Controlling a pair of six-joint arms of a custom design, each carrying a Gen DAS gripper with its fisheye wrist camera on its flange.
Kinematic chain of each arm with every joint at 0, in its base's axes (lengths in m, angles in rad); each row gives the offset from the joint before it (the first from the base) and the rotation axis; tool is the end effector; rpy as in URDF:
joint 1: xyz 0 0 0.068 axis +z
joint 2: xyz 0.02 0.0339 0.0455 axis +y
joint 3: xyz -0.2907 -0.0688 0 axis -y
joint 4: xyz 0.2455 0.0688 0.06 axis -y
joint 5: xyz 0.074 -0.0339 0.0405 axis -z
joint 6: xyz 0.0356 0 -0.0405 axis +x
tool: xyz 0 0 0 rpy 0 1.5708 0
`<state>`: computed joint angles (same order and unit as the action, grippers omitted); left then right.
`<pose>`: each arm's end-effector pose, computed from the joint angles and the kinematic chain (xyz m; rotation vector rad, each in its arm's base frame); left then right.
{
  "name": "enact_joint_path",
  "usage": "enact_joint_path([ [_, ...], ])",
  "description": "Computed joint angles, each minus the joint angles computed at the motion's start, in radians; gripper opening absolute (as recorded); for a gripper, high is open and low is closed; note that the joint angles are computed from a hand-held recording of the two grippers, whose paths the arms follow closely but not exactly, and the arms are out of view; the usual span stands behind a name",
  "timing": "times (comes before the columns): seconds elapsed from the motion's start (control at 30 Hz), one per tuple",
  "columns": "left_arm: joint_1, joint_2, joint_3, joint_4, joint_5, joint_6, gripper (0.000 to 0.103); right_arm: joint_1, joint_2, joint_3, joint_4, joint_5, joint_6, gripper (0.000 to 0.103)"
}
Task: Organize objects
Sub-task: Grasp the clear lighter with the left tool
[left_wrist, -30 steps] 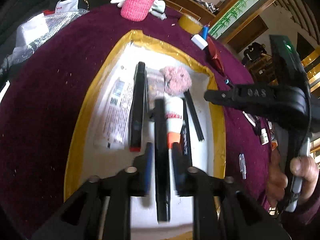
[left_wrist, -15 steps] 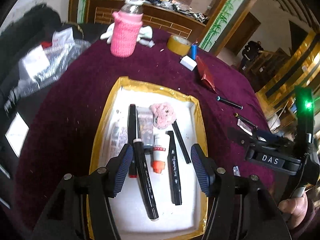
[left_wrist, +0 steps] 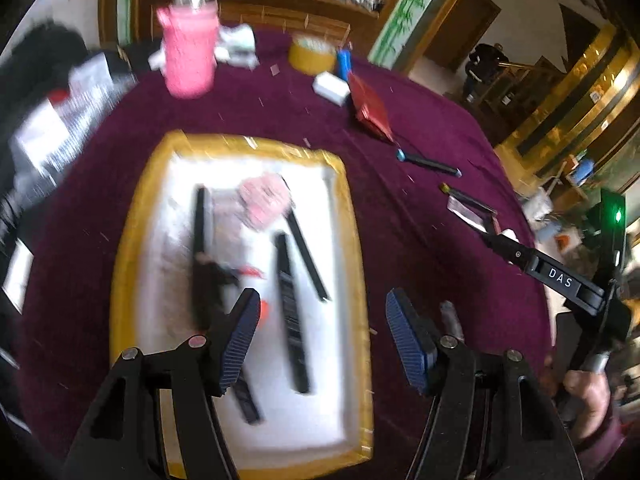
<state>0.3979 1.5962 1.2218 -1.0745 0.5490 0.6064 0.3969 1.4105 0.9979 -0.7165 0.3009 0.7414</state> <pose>0.2750 0.0954 0.2666 0.3286 2.6930 -0.5899 0.2519 0.0941 0.2594 0.5352 2.5575 -0.0175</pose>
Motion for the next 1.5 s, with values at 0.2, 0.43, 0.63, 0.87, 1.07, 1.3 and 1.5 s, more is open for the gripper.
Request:
enact_joint_path([
  [0.2, -0.084, 0.036, 0.014, -0.141, 0.062, -0.041, 0.059, -0.227, -0.151, -0.148, 0.025, -0.081, -0.086, 0.103],
  [0.43, -0.364, -0.136, -0.169, 0.011, -0.022, -0.276, 0.059, -0.574, -0.262, -0.270, 0.056, -0.288, -0.310, 0.103],
  [0.63, -0.657, -0.255, -0.371, 0.251, -0.234, -0.527, 0.059, -0.795, -0.266, -0.306, 0.060, -0.433, -0.517, 0.103],
  [0.87, -0.877, -0.294, -0.498, 0.478, -0.448, -0.618, 0.057, -0.918, -0.205, -0.285, 0.061, -0.513, -0.680, 0.103],
  [1.07, -0.938, -0.268, -0.548, 0.576, -0.490, -0.677, 0.025, -0.950, -0.184, -0.256, 0.052, -0.523, -0.761, 0.103],
  [1.3, -0.860, -0.243, -0.521, 0.585, -0.337, -0.697, 0.012, -0.965, -0.172, -0.236, 0.042, -0.506, -0.823, 0.103],
  [1.5, -0.799, -0.288, -0.477, 0.550, -0.197, -0.712, 0.012, -0.984, -0.183, -0.213, 0.025, -0.487, -0.874, 0.103],
])
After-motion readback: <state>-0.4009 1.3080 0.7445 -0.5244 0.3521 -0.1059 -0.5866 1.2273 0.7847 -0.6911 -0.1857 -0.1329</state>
